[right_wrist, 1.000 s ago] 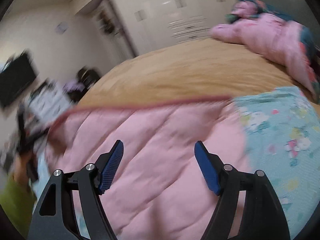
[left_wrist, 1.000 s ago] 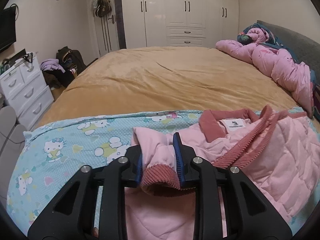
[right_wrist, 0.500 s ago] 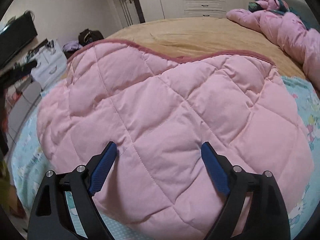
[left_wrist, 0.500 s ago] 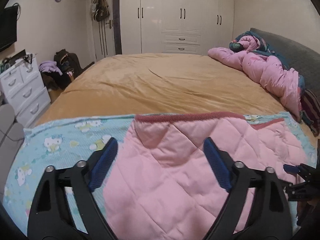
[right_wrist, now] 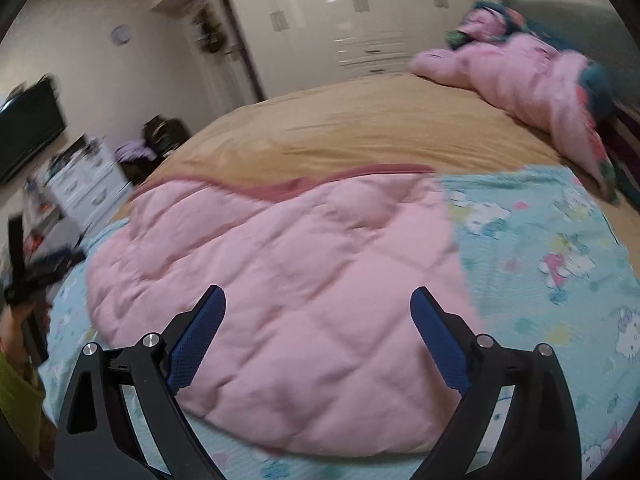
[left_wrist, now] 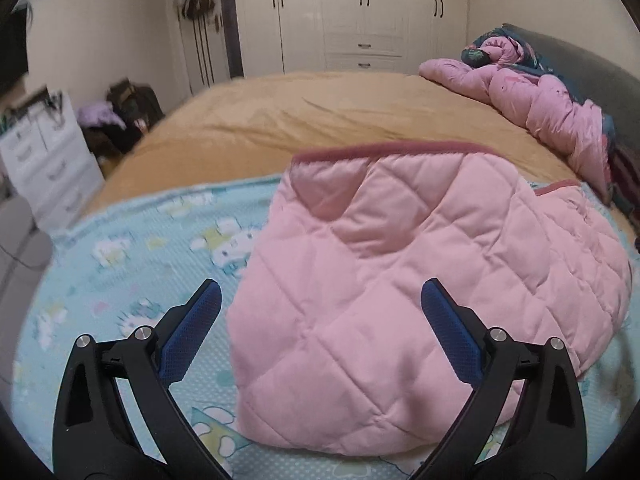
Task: Fold large clothes
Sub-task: 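Grasp the folded jacket edge with both grippers and lift it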
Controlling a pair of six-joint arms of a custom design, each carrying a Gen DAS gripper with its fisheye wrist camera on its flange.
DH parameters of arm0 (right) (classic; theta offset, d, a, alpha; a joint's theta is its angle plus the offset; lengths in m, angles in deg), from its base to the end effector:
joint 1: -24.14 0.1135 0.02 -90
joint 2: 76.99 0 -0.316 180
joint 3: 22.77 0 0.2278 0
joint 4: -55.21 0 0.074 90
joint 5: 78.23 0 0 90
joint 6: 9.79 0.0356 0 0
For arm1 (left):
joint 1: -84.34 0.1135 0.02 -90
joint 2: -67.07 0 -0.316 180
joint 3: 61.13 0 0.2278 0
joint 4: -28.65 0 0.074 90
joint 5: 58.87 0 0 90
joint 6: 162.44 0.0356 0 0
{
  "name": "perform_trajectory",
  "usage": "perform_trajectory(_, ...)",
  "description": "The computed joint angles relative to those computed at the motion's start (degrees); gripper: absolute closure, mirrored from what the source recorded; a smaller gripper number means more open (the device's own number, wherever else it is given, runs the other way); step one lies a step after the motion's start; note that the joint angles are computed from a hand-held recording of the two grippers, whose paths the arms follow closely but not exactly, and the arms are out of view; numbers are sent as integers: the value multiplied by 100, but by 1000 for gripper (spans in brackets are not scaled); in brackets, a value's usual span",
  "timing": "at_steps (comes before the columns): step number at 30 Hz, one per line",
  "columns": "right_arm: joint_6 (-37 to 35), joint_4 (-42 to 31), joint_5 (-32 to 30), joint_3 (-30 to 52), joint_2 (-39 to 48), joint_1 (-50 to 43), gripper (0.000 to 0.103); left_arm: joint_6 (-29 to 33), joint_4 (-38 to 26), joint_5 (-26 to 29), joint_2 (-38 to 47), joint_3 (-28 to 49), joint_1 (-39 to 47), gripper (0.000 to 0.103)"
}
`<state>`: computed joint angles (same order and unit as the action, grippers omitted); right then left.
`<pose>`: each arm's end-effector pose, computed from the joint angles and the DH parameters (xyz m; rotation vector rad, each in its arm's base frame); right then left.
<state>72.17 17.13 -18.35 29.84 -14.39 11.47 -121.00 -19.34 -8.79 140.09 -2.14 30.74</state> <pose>0.1688 -0.0196 0.2766 -0.1440 2.3065 0.4501 0.1348 -0.1444 0.2710 -0.1071 2.3137 0.0792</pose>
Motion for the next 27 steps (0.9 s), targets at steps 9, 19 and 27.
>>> perform_trajectory(9, 351, 1037, 478, 414, 1803, -231, 10, 1044, 1240, 995, 356, -604, 1374, 9)
perform_trajectory(19, 624, 1877, 576, 293, 2555, 37, 72, 1144, 2489, 1538, 778, -967, 1714, 74)
perform_trajectory(27, 133, 2114, 95, 200, 1206, -220, 85, 1213, 2028, 629, -634, -811, 1175, 85)
